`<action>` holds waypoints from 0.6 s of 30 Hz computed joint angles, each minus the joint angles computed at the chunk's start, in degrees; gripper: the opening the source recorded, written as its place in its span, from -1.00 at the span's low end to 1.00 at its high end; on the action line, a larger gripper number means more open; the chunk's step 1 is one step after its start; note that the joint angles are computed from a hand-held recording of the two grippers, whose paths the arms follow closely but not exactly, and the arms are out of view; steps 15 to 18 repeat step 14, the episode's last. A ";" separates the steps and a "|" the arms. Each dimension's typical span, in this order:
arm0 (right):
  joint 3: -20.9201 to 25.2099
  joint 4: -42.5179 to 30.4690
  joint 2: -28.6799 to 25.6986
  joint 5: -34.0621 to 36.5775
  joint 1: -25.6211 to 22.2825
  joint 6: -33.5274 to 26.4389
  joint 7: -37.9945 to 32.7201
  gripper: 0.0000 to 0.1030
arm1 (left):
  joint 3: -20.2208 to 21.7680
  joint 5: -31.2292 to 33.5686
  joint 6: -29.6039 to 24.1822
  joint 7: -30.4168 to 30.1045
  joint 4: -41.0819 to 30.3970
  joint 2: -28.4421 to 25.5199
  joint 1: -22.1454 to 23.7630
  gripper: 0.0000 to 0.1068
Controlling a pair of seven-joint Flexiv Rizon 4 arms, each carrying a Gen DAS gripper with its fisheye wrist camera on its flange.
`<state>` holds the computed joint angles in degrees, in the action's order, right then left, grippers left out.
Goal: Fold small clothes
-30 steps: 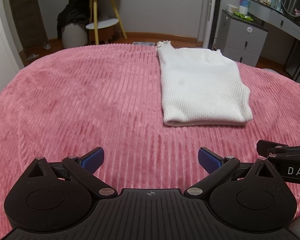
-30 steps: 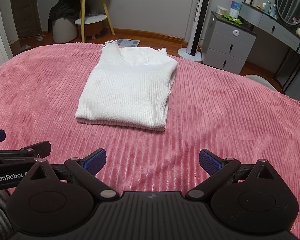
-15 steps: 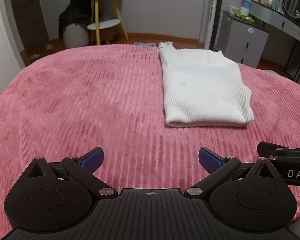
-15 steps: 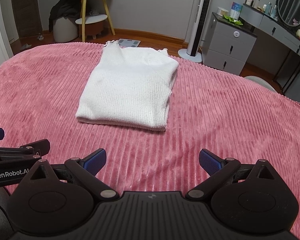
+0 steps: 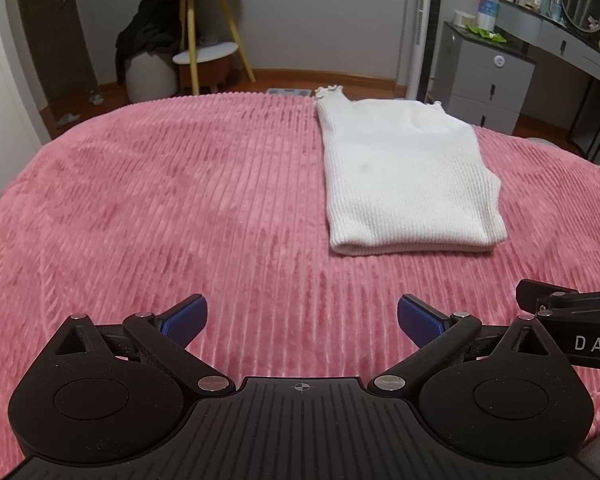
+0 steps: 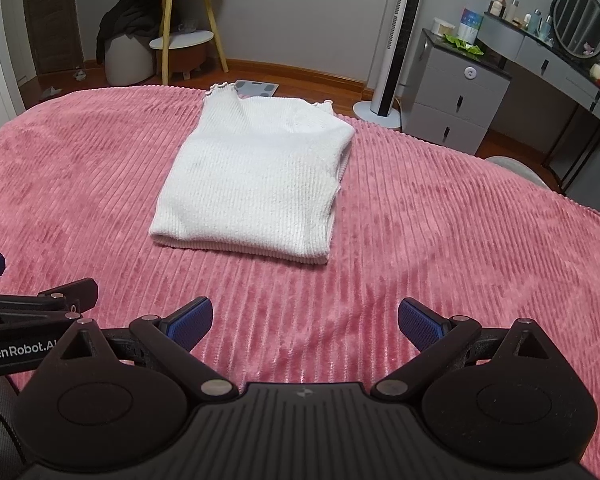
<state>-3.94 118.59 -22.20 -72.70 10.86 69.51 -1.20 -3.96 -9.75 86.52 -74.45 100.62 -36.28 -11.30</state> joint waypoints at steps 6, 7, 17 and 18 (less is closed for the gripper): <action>0.04 0.06 0.15 -0.25 0.02 -0.30 0.23 0.92 | -0.11 0.02 0.04 0.01 0.07 0.05 0.09 0.93; 0.08 0.08 0.19 -0.24 0.04 -0.46 0.20 0.92 | -0.18 0.00 0.01 0.02 0.09 0.07 0.15 0.93; 0.28 0.08 0.35 -0.81 -0.03 -0.92 0.38 0.92 | -0.47 -0.15 -0.16 0.15 0.18 0.21 0.38 0.93; 0.28 0.08 0.35 -0.81 -0.03 -0.92 0.38 0.92 | -0.47 -0.15 -0.16 0.15 0.18 0.21 0.38 0.93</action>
